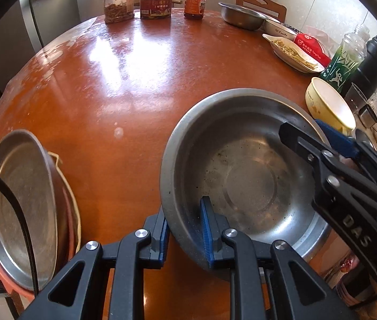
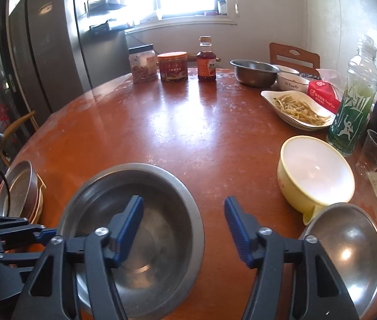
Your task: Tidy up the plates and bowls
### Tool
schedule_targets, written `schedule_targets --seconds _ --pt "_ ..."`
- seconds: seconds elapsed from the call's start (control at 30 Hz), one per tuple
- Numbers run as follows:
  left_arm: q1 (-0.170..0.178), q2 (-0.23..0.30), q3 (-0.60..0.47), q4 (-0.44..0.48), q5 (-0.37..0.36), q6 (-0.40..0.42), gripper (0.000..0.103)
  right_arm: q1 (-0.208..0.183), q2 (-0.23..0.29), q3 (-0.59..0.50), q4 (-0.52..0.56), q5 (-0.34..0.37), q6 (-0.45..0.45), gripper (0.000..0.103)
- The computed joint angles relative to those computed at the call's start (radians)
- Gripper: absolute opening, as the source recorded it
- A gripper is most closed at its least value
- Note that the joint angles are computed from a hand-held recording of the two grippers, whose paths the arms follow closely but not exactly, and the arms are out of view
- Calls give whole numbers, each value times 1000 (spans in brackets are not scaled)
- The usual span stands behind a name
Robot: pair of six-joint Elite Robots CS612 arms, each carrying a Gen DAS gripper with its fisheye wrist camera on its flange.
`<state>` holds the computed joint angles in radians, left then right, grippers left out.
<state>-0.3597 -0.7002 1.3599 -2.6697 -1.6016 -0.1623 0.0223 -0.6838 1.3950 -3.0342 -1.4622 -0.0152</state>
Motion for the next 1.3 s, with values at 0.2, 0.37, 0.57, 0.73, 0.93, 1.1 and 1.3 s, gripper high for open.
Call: schedule_targets --seconds 0.2,0.37,0.57,0.73,0.93,1.1,1.3 --pt "6 -21 52 -47 -2 -2 22 2 -6 24 17 51 -21 29" --pt "8 -41 98 -84 -6 -8 22 0 -30 71 -1 92 -34 25" --pt "-3 -61 143 -121 -9 5 22 -3 -64 139 -30 80 -40 25" --pt "-16 -67 157 -155 -3 10 22 -9 -78 177 -74 56 -25 25" --pt "-26 -58 149 -162 7 -8 22 -17 -89 207 -90 59 -24 25" --pt "-29 -51 142 -162 1 -20 22 -23 -88 212 -75 69 -22 25" --pt "-38 -41 134 -178 20 -15 22 -29 -82 211 -90 73 1 25"
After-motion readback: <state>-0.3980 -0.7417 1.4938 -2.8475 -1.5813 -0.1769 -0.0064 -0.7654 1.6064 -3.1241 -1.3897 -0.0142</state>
